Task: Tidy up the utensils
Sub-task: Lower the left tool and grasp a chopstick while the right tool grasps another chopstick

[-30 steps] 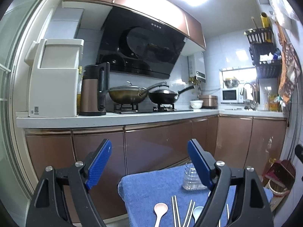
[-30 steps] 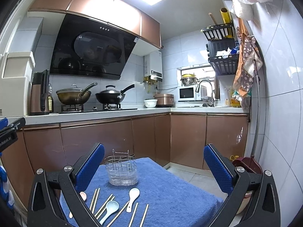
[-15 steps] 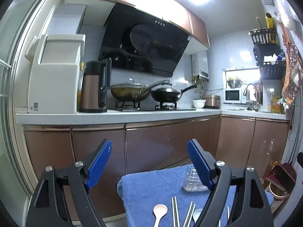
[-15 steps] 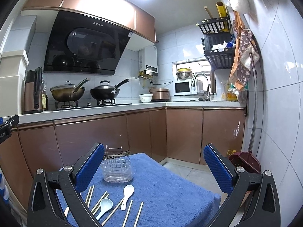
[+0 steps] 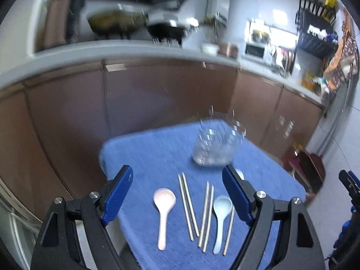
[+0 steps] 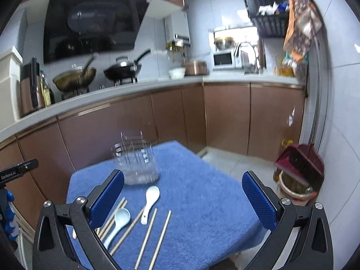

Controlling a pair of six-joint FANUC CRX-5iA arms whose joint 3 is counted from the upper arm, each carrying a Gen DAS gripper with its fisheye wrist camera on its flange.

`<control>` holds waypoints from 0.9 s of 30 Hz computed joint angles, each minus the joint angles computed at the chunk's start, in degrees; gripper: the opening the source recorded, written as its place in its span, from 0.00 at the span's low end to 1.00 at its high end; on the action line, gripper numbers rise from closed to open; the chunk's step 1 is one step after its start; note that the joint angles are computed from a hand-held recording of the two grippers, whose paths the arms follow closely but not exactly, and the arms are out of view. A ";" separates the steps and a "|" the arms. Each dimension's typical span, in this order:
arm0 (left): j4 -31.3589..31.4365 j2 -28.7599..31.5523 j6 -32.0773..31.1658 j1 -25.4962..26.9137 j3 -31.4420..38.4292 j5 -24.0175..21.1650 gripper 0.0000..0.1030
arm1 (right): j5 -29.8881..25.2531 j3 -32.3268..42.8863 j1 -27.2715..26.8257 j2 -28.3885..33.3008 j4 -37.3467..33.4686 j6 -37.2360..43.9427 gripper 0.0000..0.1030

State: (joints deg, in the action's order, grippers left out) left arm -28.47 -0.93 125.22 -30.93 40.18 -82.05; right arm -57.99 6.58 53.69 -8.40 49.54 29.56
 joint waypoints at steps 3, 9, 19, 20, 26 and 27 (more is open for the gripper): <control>10.01 1.32 -3.76 6.09 -1.37 1.48 0.77 | -1.02 3.71 -1.62 2.33 -6.50 5.02 0.97; 27.69 5.56 -11.34 15.48 -3.34 2.36 0.56 | -6.30 17.97 -9.22 9.93 -34.08 22.83 0.66; 43.02 17.92 -16.31 22.60 3.49 -5.92 0.25 | -21.65 37.52 -15.42 24.49 -52.34 34.82 0.39; 43.63 19.22 -16.04 22.98 4.60 -7.00 0.24 | -22.46 38.24 -15.74 25.15 -53.10 35.37 0.39; 45.80 27.31 -14.92 24.28 12.53 -12.40 0.15 | -28.53 44.37 -17.01 30.12 -55.31 37.42 0.37; 45.40 28.89 -14.48 24.28 14.45 -13.64 0.14 | -29.10 44.78 -17.22 30.51 -55.65 37.59 0.37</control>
State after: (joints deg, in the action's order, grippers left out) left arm 16.94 27.96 110.74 -6.65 54.63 -95.69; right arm -87.09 51.36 36.47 22.12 -6.10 67.14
